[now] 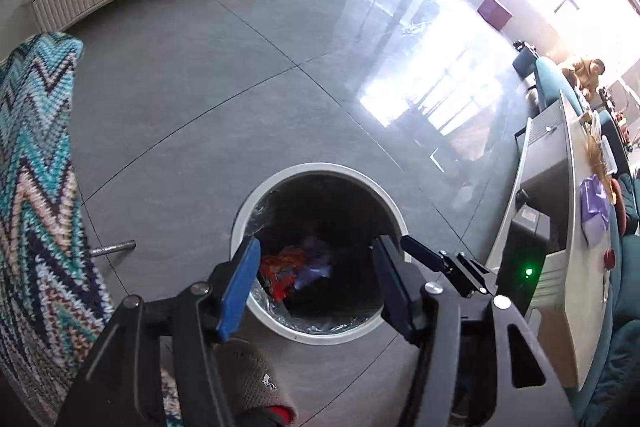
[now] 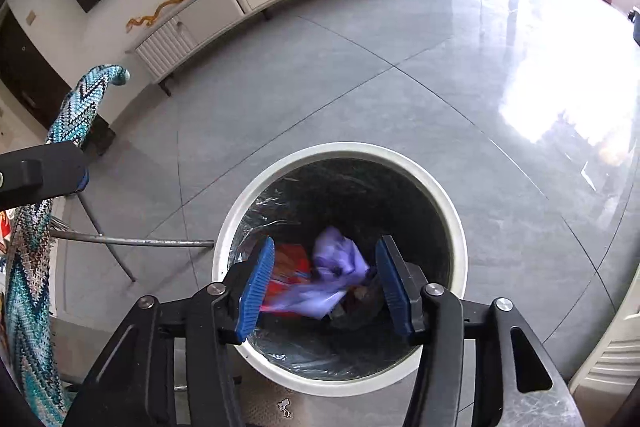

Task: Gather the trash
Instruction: 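Carry both items over the round trash bin and open both tools, then grasp the white-and-red paper bag with the right tool while the left tool grasps clear plastic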

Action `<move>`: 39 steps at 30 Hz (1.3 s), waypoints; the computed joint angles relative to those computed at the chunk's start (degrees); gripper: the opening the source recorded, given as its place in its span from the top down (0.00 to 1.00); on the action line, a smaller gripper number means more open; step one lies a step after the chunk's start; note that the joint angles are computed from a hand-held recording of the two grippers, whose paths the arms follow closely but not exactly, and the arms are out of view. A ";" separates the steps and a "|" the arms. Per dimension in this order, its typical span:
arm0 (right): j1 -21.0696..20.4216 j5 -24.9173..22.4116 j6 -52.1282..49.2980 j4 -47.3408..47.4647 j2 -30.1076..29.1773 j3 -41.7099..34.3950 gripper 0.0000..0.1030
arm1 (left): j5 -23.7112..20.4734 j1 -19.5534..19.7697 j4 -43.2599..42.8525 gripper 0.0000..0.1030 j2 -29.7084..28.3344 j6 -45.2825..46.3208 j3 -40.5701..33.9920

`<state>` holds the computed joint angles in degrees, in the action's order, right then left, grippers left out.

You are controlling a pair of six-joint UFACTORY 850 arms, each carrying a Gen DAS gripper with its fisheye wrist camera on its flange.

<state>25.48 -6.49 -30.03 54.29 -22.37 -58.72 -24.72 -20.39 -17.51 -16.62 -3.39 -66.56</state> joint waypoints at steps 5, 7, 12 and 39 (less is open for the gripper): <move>0.30 -0.27 5.27 -4.92 0.45 -0.19 0.48 | 1.81 0.51 2.27 0.45 3.60 -1.47 2.63; 0.35 -0.56 5.86 -5.16 0.83 -0.18 0.45 | 2.10 0.50 2.96 0.45 5.23 -2.03 3.76; 0.96 -1.31 9.62 -7.89 3.07 0.52 0.45 | 0.47 1.14 3.68 0.45 10.36 -2.28 7.46; 22.61 -10.59 35.79 -43.06 -0.71 -24.10 0.45 | -8.63 44.76 -7.68 0.38 51.58 25.67 32.94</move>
